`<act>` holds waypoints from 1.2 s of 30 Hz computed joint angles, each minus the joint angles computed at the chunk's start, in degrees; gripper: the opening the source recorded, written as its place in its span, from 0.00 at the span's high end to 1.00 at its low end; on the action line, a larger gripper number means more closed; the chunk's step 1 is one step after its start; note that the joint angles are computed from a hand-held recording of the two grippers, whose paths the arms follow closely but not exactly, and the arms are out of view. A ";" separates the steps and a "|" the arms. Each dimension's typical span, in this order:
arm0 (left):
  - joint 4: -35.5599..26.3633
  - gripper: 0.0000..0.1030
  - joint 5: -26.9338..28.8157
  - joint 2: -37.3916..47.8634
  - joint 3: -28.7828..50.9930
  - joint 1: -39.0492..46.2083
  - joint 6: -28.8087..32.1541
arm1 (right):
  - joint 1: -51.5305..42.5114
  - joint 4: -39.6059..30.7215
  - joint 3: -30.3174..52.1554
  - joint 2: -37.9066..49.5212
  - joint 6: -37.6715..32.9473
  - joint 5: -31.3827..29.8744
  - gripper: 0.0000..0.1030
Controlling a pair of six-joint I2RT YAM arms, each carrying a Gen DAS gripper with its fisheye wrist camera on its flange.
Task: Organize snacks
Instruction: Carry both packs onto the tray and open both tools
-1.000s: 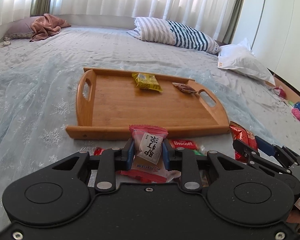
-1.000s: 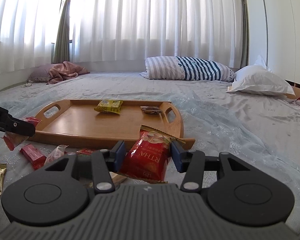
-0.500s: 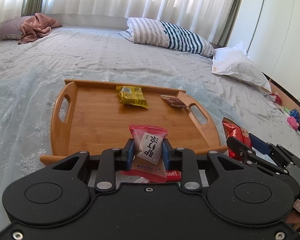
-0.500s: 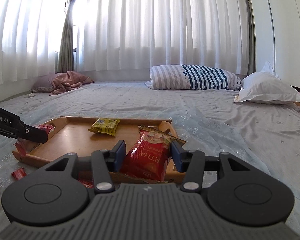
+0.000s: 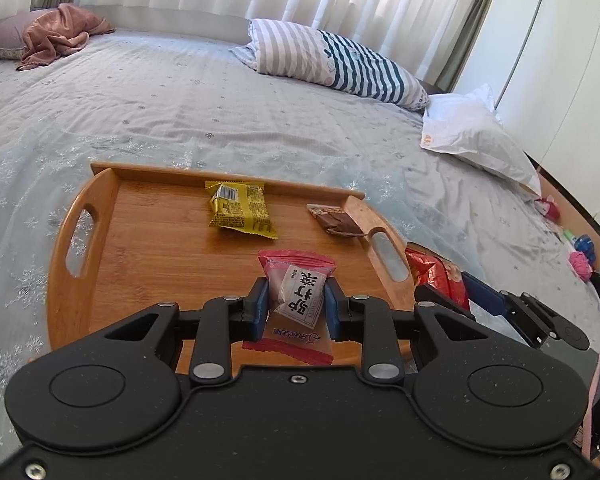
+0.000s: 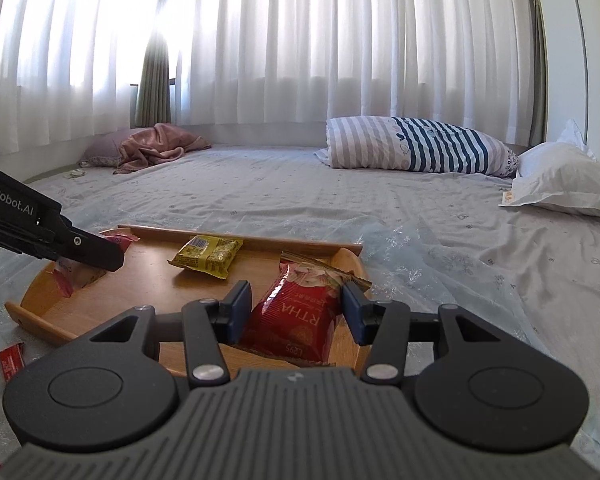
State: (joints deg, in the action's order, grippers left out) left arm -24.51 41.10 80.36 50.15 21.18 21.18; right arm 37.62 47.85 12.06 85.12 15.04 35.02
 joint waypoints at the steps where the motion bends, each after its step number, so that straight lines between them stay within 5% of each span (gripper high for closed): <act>1: 0.83 0.74 -0.71 0.72 0.17 -0.85 -0.62 | -1.05 -0.21 0.66 0.63 -0.36 -1.17 0.48; 14: 12.50 0.74 -6.98 13.18 4.31 -8.81 -12.36 | -11.38 1.20 8.51 12.37 -5.66 -13.74 0.48; 36: 16.90 0.74 -12.54 23.21 10.12 -13.47 -15.05 | -15.60 -5.56 18.11 19.35 -6.59 -19.23 0.48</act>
